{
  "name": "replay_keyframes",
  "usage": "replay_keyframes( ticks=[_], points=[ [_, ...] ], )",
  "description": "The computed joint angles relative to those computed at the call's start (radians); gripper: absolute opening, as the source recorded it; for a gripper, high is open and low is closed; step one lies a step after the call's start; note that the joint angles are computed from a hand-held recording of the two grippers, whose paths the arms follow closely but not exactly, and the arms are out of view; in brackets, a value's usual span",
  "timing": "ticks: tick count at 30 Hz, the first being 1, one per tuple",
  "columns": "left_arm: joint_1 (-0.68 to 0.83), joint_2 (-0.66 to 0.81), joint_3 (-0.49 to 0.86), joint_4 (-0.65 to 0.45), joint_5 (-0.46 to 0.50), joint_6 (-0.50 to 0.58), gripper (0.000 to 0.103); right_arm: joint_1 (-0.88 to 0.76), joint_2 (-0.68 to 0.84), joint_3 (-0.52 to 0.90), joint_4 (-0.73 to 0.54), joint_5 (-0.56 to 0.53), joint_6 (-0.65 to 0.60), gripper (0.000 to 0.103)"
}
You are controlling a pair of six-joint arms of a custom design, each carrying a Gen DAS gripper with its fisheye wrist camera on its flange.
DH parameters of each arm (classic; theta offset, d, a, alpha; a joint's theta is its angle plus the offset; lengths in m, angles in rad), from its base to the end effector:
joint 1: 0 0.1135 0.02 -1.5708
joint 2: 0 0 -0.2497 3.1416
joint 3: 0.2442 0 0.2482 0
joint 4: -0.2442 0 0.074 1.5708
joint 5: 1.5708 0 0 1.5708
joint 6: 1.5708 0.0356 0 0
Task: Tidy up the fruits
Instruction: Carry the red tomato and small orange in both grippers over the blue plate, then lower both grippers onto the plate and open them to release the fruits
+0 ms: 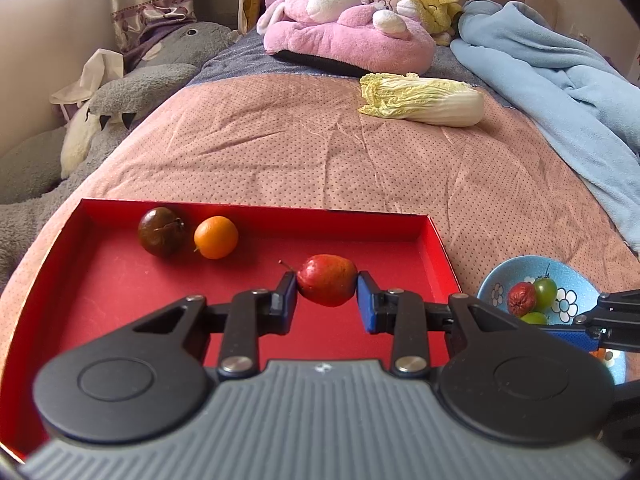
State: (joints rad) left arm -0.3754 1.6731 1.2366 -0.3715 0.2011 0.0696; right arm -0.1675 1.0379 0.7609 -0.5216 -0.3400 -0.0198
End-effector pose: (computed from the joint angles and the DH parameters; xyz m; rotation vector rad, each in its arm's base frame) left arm 0.3364 -0.1402 0.2357 0.6217 2.3097 -0.3843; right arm 0.2152 -0.0243 0.2434 0.0098 2.3325 0.3092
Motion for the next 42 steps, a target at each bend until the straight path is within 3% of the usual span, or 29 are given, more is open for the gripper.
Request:
replay_keyframes(
  ticks=[17, 42],
  points=[
    [-0.093, -0.108, -0.107, 0.054, -0.006, -0.048, 0.035, -0.219, -0.125, -0.012, -0.139, -0.096, -0.120, 0.033],
    [-0.258, -0.176, -0.196, 0.111, -0.028, -0.062, 0.035, -0.823, -0.148, 0.015, -0.409, -0.324, -0.552, 0.033]
  ],
)
